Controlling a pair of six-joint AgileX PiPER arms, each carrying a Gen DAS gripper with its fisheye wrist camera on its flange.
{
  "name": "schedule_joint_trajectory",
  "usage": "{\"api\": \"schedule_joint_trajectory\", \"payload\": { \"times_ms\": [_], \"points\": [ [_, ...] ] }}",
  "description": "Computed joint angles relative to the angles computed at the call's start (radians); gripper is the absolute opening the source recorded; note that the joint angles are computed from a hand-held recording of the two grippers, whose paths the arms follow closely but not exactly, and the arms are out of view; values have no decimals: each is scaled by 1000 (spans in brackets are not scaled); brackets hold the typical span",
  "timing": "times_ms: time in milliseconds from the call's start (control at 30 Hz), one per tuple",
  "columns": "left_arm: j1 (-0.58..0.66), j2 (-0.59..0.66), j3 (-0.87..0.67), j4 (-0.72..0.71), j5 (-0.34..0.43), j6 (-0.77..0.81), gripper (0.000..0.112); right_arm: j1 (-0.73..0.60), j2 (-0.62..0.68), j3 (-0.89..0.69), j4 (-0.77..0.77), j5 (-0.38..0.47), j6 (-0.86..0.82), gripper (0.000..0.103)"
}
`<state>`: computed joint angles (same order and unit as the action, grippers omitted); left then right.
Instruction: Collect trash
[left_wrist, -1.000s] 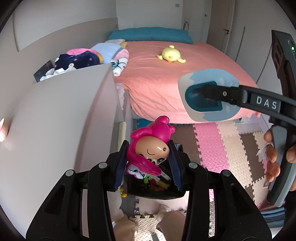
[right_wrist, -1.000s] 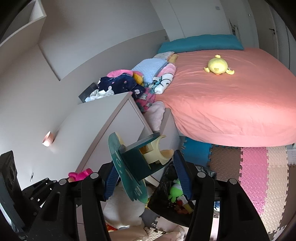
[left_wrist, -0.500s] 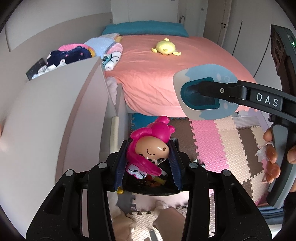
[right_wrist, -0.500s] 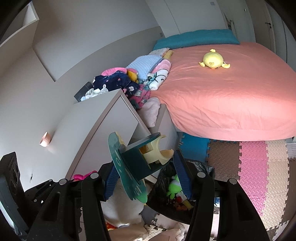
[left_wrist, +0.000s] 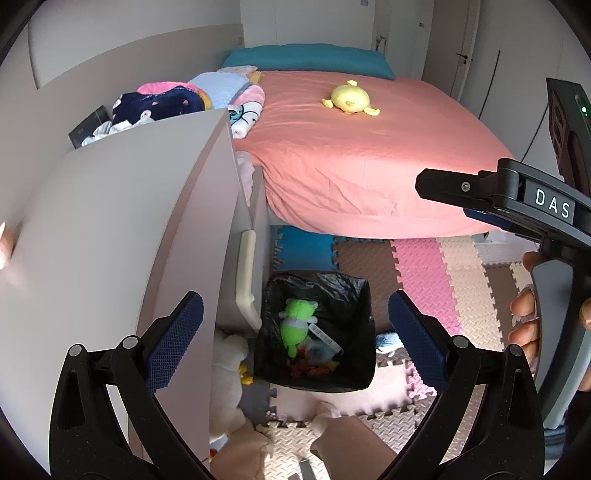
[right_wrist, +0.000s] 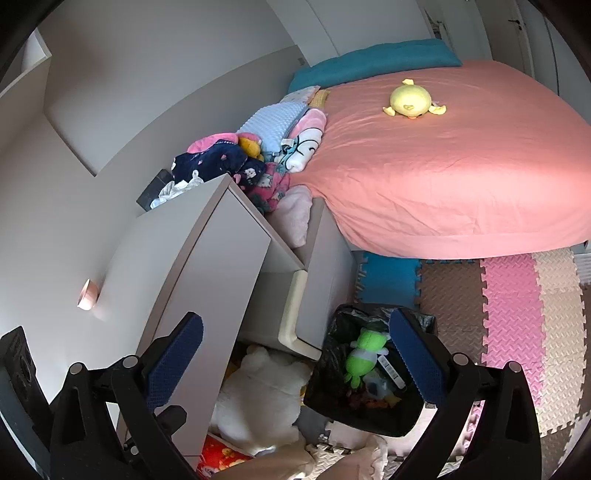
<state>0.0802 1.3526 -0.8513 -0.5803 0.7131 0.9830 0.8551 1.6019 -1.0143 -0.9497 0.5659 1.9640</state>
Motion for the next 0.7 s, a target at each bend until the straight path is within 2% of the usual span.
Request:
{"api": "schedule_joint_trajectory", "payload": {
  "times_ms": [400,567,700],
  "points": [
    [97,37,-41,-57,54,79,97,8,92,-139,55,26,-94,100],
    [174,76,-98,-75,97,115,97,20,151,-229,-5,24,-59,100],
    [250,113,-160,-92,141,138,97,18,220,-358,74,20,-186,100]
  ]
}}
